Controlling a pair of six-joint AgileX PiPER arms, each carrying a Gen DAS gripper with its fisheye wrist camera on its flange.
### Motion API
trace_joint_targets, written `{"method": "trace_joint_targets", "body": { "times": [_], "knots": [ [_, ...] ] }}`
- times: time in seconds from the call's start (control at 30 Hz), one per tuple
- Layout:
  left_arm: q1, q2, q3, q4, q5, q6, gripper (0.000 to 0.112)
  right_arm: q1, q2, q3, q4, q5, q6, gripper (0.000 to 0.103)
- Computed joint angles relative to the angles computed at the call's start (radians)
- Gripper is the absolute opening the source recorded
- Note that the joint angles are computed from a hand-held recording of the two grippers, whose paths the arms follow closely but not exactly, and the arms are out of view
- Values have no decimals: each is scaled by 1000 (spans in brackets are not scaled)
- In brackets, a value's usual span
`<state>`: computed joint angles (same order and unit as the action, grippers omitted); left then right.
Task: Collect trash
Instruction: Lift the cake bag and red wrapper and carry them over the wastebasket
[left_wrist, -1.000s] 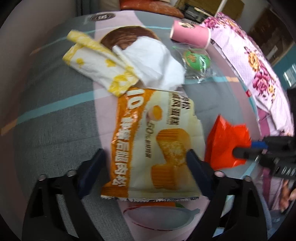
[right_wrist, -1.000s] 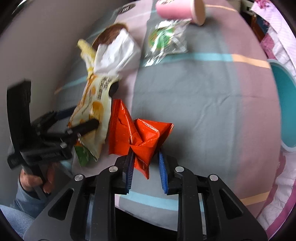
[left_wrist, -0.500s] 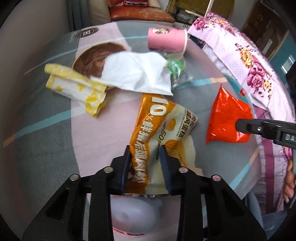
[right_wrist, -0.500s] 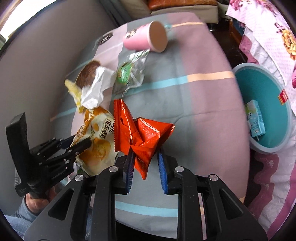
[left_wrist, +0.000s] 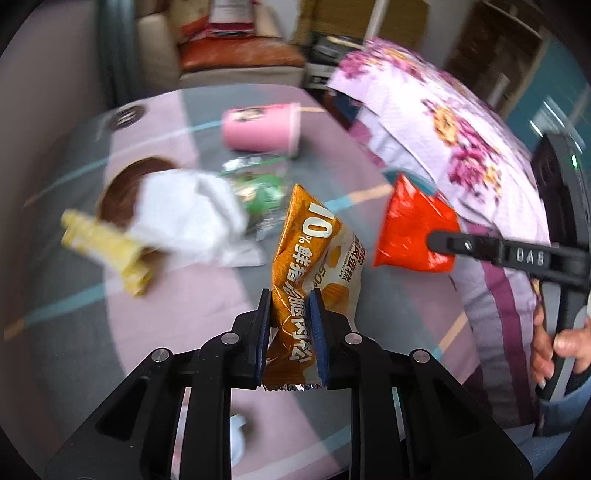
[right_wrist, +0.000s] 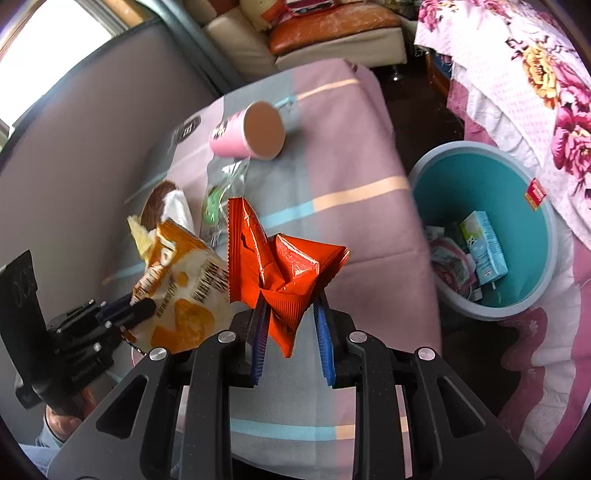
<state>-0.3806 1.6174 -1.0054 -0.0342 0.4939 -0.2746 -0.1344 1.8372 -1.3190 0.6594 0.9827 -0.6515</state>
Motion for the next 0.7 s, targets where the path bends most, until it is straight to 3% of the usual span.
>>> {"method": "trace_joint_targets", "body": {
  "times": [0.2, 0.43, 0.7],
  "knots": [
    [-23, 121, -73, -16, 16, -1, 22, -47, -1, -7, 4, 5, -12, 23],
    [-47, 98, -140, 56, 38, -57, 21, -120, 23, -52, 17, 3, -21, 23],
    [-94, 215, -398, 66, 111, -39, 21, -242, 61, -160, 56, 10, -25, 23]
  ]
}}
